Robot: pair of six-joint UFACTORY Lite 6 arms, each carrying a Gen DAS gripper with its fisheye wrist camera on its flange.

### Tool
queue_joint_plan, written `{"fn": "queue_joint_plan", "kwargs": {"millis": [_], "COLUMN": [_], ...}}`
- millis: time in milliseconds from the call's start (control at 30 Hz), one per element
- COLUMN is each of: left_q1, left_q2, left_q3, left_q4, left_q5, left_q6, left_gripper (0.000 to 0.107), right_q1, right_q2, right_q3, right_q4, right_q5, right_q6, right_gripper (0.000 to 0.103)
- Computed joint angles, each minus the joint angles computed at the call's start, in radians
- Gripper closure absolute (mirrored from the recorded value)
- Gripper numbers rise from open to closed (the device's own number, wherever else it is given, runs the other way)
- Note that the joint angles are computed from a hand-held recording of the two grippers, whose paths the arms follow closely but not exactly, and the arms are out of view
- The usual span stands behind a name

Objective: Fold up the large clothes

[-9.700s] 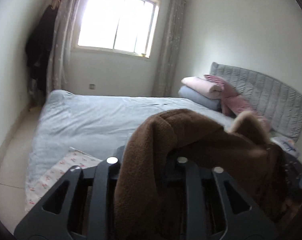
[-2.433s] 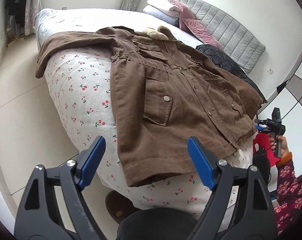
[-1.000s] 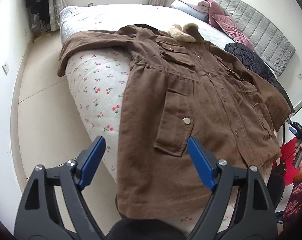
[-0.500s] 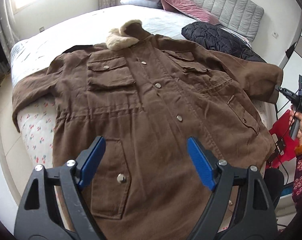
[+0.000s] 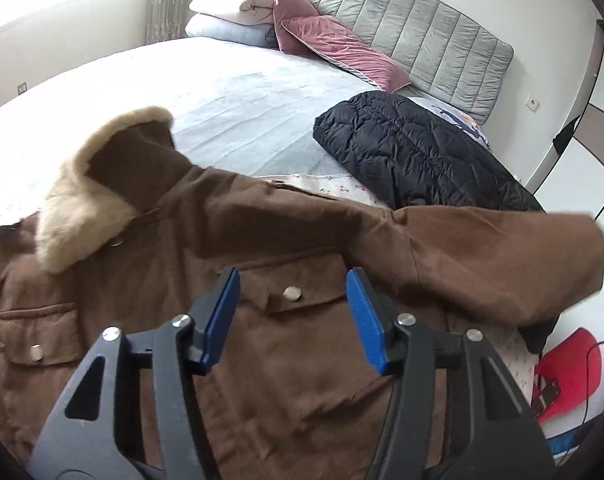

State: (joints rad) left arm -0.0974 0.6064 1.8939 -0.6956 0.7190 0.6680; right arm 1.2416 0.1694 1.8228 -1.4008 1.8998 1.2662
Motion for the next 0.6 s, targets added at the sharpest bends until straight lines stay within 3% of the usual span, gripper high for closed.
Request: {"fn": "queue_joint_plan", "kwargs": {"millis": [67,167,200,233,300,367,533,567,600], "left_q1": [-0.055,-0.124,-0.139,-0.157,-0.177,-0.179,-0.133,-0.12,-0.109], "left_q2": [0.154,0.295,0.313,0.317,0.32,0.275,0.224,0.218,0.228], "left_q3": [0.153,0.272,0.278,0.257,0.238,0.151,0.102,0.102,0.124], "left_q4": [0.005,0.014,0.011,0.005,0.02,-0.005,-0.009,0.001,0.01], "left_q5": [0.014,0.007,-0.002,-0.025,-0.055,-0.099,-0.089,-0.089,-0.085], "left_q6": [-0.075,-0.136,-0.135,-0.127,-0.133,-0.075,-0.043,-0.048,-0.061], "left_gripper": [0.052,0.052,0.052,0.052,0.051,0.051,0.051,0.051,0.051], "right_q1": [-0.019,-0.131,-0.172,-0.237,-0.341,-0.464,-0.732,-0.723,-0.674], "right_q2": [-0.093,-0.32,-0.39,-0.458,-0.546,-0.58,-0.602,-0.612,-0.615], "right_q3": [-0.074,-0.314,-0.407,-0.507,-0.682,-0.789,-0.985,-1.005,-1.007], "right_q4": [0.053,0.255,0.313,0.373,0.418,0.472,0.55,0.539,0.51], "right_q5": [-0.022,-0.195,-0.256,-0.347,-0.49,-0.612,-0.851,-0.874,-0.863], "right_q6": [-0.007,0.093,0.124,0.138,0.166,0.144,0.136,0.158,0.18], "right_gripper": [0.102,0.097,0.084,0.061,0.036,0.034,0.038,0.047,0.08]}}
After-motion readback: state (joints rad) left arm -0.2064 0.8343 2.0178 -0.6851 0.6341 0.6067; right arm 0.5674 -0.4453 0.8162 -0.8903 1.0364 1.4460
